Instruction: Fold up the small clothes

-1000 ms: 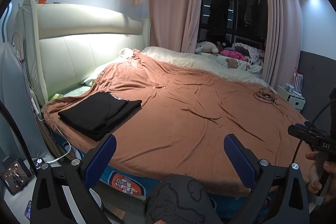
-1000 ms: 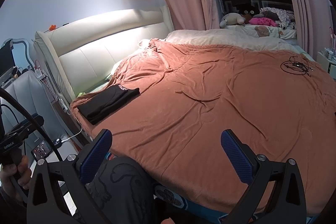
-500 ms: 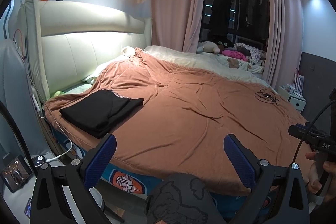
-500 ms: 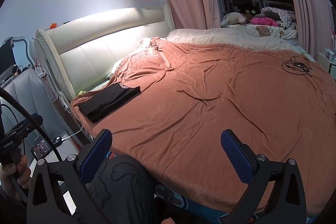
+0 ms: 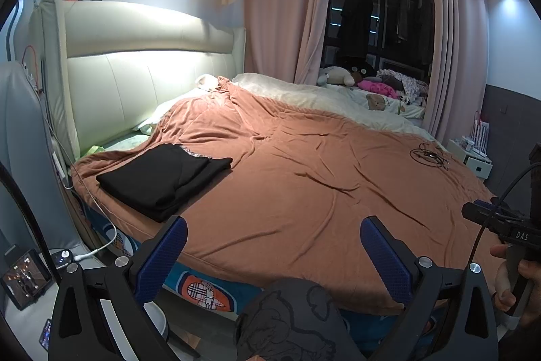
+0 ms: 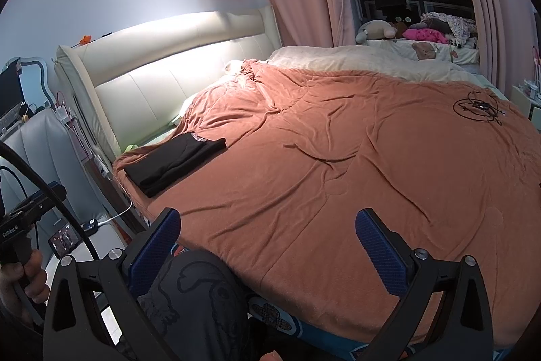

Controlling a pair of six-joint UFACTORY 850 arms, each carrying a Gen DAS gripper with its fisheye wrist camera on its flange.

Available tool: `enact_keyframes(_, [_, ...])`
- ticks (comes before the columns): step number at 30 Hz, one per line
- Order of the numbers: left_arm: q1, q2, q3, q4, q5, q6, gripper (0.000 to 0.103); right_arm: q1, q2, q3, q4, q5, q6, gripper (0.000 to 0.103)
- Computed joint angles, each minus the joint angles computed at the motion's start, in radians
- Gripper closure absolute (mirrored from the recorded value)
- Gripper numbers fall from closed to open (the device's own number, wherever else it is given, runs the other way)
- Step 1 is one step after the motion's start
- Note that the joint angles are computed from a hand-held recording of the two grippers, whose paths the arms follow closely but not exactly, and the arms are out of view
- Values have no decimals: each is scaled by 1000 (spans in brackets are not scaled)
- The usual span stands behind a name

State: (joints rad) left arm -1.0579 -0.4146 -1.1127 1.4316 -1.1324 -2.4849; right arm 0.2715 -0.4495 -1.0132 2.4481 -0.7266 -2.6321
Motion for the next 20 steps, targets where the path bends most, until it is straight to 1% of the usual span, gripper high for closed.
enact_keyframes(12, [0, 2, 4, 2, 0, -3, 0, -1, -5, -8, -12, 5, 10, 0])
enact_keyframes(17, [-5, 0, 4, 1, -7, -4, 0, 6, -3, -2, 4, -4, -36, 0])
enact_keyframes(20, [-10, -3, 4, 3, -8, -12, 0, 5, -22, -9, 2, -10, -33, 0])
